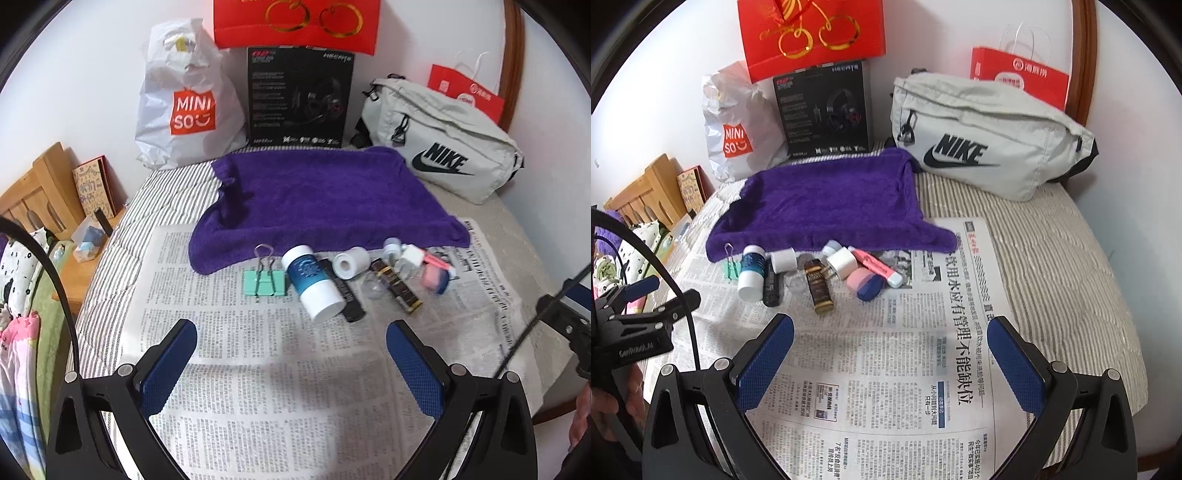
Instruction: Organize rigid objects
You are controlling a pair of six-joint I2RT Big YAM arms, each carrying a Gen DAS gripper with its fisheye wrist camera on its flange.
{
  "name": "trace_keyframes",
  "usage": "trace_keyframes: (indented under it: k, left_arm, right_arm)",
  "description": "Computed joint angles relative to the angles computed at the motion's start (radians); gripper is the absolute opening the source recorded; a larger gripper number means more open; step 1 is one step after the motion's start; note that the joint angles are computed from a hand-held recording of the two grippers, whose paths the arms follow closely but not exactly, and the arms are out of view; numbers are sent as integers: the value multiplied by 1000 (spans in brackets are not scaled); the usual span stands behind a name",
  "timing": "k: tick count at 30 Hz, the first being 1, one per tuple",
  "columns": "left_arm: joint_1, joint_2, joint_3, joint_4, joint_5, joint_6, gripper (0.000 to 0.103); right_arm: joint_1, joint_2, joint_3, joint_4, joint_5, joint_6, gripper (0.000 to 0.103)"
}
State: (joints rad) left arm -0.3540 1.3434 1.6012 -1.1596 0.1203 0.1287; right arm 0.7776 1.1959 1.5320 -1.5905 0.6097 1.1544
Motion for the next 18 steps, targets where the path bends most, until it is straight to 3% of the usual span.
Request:
trace_keyframes:
  k: [18]
  left_arm:
    - [28,203,57,40,-67,-8,103]
  right_arm:
    - [-78,-7,-129,127,-99,-98,103]
